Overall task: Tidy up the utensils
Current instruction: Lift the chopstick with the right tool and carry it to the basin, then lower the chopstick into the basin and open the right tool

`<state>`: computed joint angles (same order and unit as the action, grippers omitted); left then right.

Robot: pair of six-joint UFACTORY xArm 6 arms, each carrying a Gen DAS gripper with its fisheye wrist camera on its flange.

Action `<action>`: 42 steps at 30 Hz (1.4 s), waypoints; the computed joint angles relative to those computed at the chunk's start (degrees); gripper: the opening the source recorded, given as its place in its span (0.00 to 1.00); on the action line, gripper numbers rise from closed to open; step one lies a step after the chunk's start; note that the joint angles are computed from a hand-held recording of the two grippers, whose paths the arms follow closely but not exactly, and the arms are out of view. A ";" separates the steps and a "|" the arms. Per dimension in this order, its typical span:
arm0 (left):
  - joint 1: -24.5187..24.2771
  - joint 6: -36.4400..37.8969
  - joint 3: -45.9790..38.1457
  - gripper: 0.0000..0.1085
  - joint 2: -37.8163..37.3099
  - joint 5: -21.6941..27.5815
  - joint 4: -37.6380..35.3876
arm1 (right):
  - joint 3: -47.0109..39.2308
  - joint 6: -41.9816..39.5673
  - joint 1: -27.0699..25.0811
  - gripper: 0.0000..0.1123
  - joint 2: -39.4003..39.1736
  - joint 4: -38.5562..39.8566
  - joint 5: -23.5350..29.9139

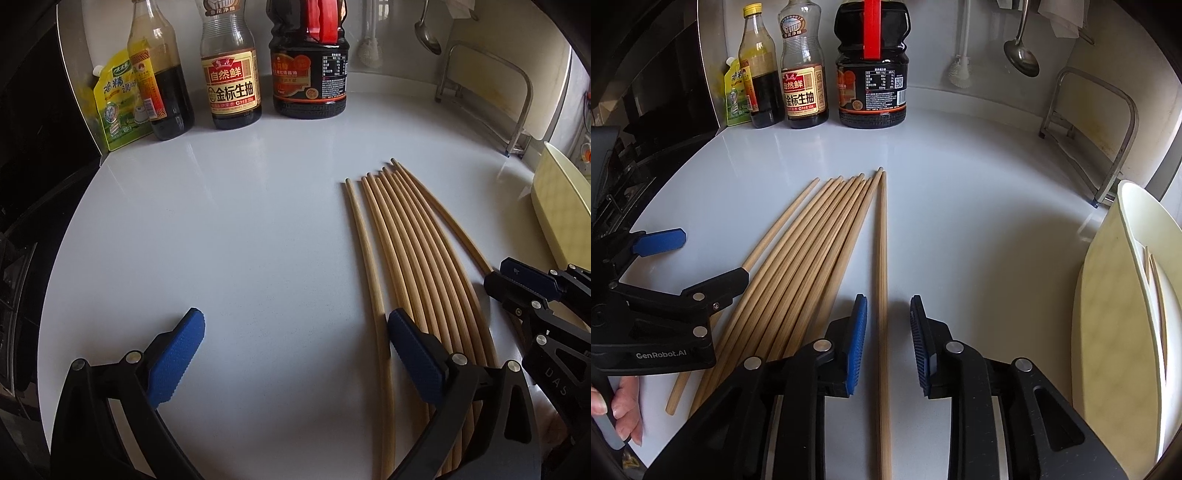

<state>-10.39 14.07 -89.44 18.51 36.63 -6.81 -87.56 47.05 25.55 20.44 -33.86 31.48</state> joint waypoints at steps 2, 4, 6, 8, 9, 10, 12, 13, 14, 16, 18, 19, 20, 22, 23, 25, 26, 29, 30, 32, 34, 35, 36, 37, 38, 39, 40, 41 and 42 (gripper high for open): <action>0.03 0.58 0.05 0.88 -0.07 0.17 -0.82 | -1.01 -0.98 0.35 0.11 0.62 -0.34 0.69; -0.08 2.03 0.61 0.81 -0.58 0.10 -2.29 | -2.22 -2.01 0.73 0.06 1.33 -0.67 1.62; -0.27 3.36 1.62 0.64 -1.44 -0.42 -3.47 | -3.36 -2.34 1.08 0.06 1.96 -1.16 2.63; -0.40 3.78 2.22 0.44 -2.09 -0.68 -4.07 | -2.96 -2.16 0.98 0.06 1.76 -0.86 1.99; -0.40 3.55 2.32 0.26 -2.28 -0.64 -4.10 | -2.40 -1.96 0.87 0.05 1.43 -0.66 1.48; -0.33 3.14 2.14 0.17 -2.35 -0.22 -3.96 | -1.90 -1.66 0.73 0.05 1.13 -0.39 1.01; -0.01 3.40 1.60 0.07 -2.22 0.83 -5.15 | -1.18 -0.88 0.54 0.05 0.69 0.09 0.30; 0.01 3.30 1.72 0.07 -2.26 0.68 -5.00 | -0.82 -0.53 0.50 0.05 0.47 0.06 0.02; 0.01 3.16 2.06 0.07 -2.44 0.38 -4.87 | -0.33 0.18 0.49 0.05 0.13 -0.34 -0.38; 0.11 3.33 2.70 0.07 -2.87 0.13 -5.37 | 0.80 1.63 0.52 0.05 -0.77 -1.12 -1.34; 0.26 3.61 3.13 0.07 -3.34 0.58 -6.19 | 2.18 2.79 0.50 0.05 -1.94 -1.54 -2.81; 0.39 3.93 3.16 0.07 -3.53 1.20 -6.95 | 2.87 3.43 0.45 0.05 -2.57 -1.70 -3.60; 0.56 4.30 3.15 0.07 -3.73 1.85 -7.84 | 3.57 3.97 0.38 0.05 -3.18 -1.70 -4.47; 0.79 4.38 3.34 0.07 -4.26 2.37 -8.94 | 4.72 4.21 0.28 0.05 -4.20 -1.08 -6.06; 0.86 4.30 3.49 0.07 -4.68 2.70 -9.48 | 5.14 4.48 0.30 0.05 -4.60 -1.06 -6.57; 1.01 4.91 3.30 0.07 -5.30 3.79 -11.51 | 6.09 5.05 0.36 0.05 -5.54 -1.11 -7.68; 0.92 4.93 3.27 0.07 -5.65 3.98 -11.95 | 6.64 4.99 0.33 0.05 -6.11 -0.76 -8.34; 0.23 5.24 2.97 0.07 -6.78 4.33 -13.33 | 8.63 7.07 0.06 0.05 -8.44 -1.47 -10.30; -0.15 5.26 2.66 0.07 -7.09 4.53 -13.80 | 9.55 8.07 -0.12 0.05 -9.52 -1.90 -10.93; -1.13 5.60 1.43 0.07 -7.32 5.18 -15.22 | 11.85 10.32 -0.74 0.05 -12.15 -2.80 -12.17; -2.51 6.29 -0.42 0.07 -7.11 6.08 -16.88 | 14.65 13.68 -1.84 0.05 -15.37 -4.57 -13.33; -3.37 6.61 -1.51 0.07 -6.86 6.59 -17.52 | 16.16 15.57 -2.60 0.05 -17.16 -5.60 -13.89; -4.35 6.95 -2.62 0.07 -6.56 7.07 -18.08 | 17.58 17.56 -3.55 0.05 -18.97 -6.82 -14.33; -5.38 7.31 -3.93 0.07 -6.09 7.67 -18.58 | 19.11 20.04 -4.60 0.05 -20.91 -8.63 -14.72; -6.45 7.63 -5.36 0.07 -5.54 8.41 -19.00 | 20.77 22.47 -5.76 0.05 -22.88 -10.23 -15.17; -7.52 7.99 -6.96 0.07 -4.87 9.31 -19.44 | 22.40 24.57 -6.94 0.05 -24.78 -11.42 -15.33; -8.60 8.41 -8.61 0.07 -4.11 10.14 -19.97 | 23.66 26.85 -8.07 0.05 -26.46 -12.98 -14.69; -9.71 8.58 -10.27 0.07 -3.29 10.83 -20.20 | 24.96 29.50 -9.03 0.05 -28.22 -14.96 -13.54; -10.84 8.56 -12.03 0.07 -2.37 11.47 -20.22 | 26.40 30.56 -10.13 0.05 -29.79 -15.15 -13.07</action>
